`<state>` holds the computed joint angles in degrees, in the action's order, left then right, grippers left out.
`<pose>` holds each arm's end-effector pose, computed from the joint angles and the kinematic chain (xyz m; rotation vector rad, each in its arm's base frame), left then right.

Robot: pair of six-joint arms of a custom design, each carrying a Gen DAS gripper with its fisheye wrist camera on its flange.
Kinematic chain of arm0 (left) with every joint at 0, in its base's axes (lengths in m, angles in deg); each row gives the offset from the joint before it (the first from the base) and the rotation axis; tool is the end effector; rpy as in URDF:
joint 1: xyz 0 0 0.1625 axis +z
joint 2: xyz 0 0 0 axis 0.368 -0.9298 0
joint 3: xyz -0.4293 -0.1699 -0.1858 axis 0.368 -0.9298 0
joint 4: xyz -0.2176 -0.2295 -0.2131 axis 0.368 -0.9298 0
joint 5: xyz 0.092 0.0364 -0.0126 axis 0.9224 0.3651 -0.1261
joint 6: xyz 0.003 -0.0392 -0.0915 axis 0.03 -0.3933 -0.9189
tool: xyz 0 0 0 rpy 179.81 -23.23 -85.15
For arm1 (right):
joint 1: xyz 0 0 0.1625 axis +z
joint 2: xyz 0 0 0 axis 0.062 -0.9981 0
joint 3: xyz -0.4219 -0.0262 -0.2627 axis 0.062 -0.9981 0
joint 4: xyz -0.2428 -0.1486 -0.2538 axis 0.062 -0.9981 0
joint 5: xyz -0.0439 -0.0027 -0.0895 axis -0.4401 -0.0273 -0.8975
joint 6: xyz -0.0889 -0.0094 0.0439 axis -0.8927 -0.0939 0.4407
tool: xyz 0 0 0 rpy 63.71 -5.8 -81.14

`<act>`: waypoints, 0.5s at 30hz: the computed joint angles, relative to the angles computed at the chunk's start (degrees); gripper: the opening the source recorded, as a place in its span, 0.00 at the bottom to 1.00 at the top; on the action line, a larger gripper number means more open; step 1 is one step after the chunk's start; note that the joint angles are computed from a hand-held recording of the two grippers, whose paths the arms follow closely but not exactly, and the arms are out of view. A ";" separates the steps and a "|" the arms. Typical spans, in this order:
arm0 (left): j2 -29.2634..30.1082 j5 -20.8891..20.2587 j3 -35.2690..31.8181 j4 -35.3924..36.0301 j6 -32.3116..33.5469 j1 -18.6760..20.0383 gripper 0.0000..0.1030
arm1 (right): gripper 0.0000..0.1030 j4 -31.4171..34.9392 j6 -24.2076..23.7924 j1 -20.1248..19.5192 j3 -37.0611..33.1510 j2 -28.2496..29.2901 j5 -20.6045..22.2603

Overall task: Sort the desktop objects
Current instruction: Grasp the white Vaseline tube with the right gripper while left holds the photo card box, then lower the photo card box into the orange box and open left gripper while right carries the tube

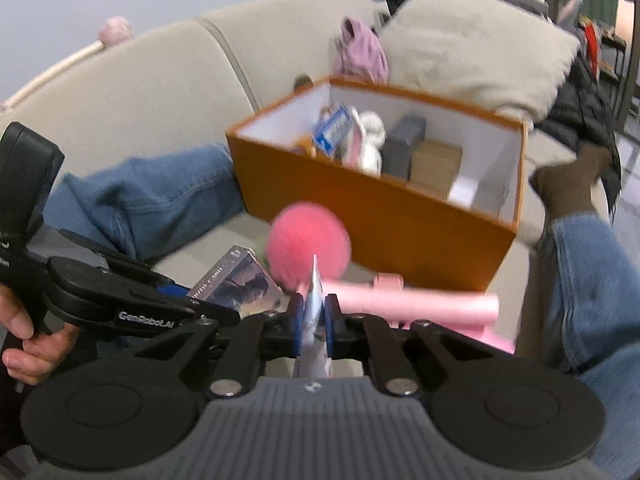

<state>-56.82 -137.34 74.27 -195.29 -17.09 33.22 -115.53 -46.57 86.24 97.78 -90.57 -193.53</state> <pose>-0.2806 -0.6898 0.0739 0.8547 2.6797 -0.2686 0.1040 -0.6149 0.3059 0.6984 -2.4075 0.8480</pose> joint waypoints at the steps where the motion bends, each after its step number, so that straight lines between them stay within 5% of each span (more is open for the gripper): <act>1: -0.12 -0.81 -0.57 0.07 0.25 -0.25 0.25 | 0.10 -0.09 -0.27 0.12 -0.27 -0.45 0.63; 8: -0.22 -4.65 -6.29 1.53 4.22 -1.95 0.25 | 0.10 0.95 0.47 0.39 -5.14 -2.50 5.32; 15: 6.78 -6.68 -21.37 9.82 8.18 -3.10 0.25 | 0.10 -3.76 2.35 -0.45 -13.52 0.70 5.57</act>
